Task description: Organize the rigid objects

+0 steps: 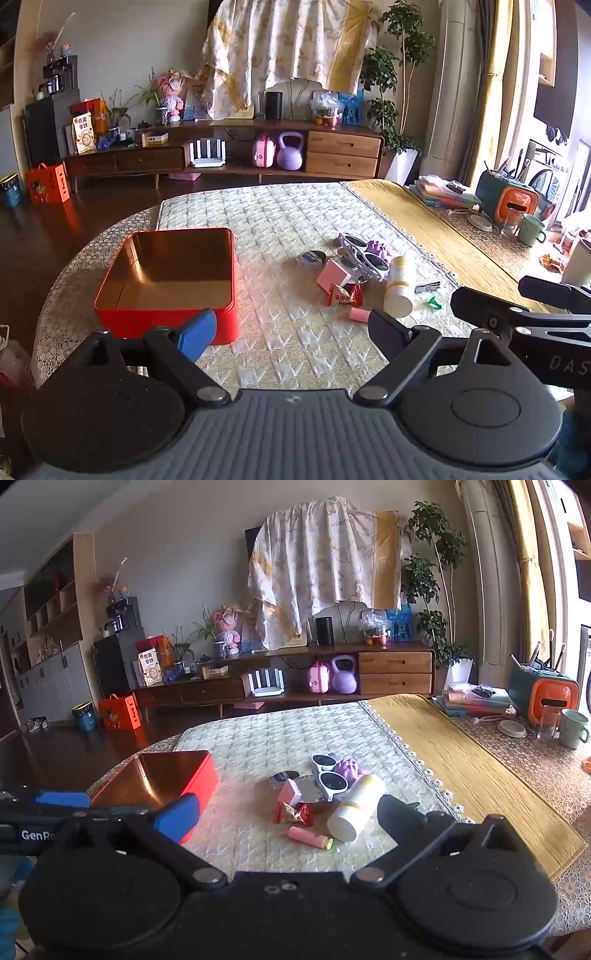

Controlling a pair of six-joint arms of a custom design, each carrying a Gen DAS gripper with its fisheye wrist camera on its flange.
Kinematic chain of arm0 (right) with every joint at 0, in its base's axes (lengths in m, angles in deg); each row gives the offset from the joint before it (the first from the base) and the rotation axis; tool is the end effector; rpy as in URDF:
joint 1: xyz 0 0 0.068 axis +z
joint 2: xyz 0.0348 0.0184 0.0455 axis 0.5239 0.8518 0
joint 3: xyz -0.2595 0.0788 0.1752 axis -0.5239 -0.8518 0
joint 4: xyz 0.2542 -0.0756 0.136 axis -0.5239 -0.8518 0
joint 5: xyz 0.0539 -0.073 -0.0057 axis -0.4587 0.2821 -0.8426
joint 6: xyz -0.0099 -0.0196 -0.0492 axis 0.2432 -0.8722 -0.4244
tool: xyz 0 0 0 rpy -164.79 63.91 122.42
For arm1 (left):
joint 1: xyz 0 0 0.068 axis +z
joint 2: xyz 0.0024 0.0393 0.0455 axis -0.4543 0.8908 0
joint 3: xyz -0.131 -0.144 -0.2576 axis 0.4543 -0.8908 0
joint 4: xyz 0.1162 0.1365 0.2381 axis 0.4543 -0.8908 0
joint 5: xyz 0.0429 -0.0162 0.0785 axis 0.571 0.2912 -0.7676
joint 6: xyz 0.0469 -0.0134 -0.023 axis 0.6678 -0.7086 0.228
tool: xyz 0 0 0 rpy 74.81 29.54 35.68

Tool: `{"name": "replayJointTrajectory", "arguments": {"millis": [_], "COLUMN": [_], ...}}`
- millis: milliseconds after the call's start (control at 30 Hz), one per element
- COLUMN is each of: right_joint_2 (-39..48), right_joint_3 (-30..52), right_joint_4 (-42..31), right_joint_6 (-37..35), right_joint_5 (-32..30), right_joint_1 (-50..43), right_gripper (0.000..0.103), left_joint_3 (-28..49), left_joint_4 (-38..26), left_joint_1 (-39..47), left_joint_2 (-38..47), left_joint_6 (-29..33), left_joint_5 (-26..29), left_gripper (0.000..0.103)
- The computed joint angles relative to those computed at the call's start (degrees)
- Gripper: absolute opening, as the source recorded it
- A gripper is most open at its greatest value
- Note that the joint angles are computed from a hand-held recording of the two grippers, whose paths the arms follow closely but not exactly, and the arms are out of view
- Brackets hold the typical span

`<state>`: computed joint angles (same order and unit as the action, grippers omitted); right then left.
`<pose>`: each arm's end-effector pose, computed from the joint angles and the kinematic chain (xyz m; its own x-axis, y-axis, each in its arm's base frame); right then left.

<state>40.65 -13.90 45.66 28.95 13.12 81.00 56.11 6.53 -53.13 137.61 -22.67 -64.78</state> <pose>0.1946 0.1844 0.2238 -0.3811 0.2146 -0.8993 0.2235 0.9652 0.1356 0.2954 -0.1478 0.2350 -0.5255 0.2370 -0.8171 0.4853 0.8723 -0.0591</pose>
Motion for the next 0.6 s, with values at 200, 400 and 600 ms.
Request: {"name": "replayJointTrajectory", "arguments": {"millis": [200, 400, 600], "right_joint_2": [0.84, 0.94, 1.03], "right_joint_3": [-0.51, -0.37, -0.28], "right_joint_4": [1.71, 1.49, 1.40], "right_joint_6": [-0.86, -0.71, -0.79], "right_joint_5": [-0.49, -0.49, -0.64], "right_joint_1": [-0.51, -0.57, -0.63], "right_gripper": [0.103, 0.103, 0.103], "left_joint_3": [0.31, 0.41, 0.53], "left_joint_4": [-0.37, -0.30, -0.44], "left_joint_1": [-0.31, -0.40, -0.38], "left_joint_2": [0.13, 0.27, 0.42], "left_joint_6": [0.09, -0.10, -0.13], "left_joint_5": [-0.02, 0.25, 0.32], "left_gripper": [0.090, 0.090, 0.090]}}
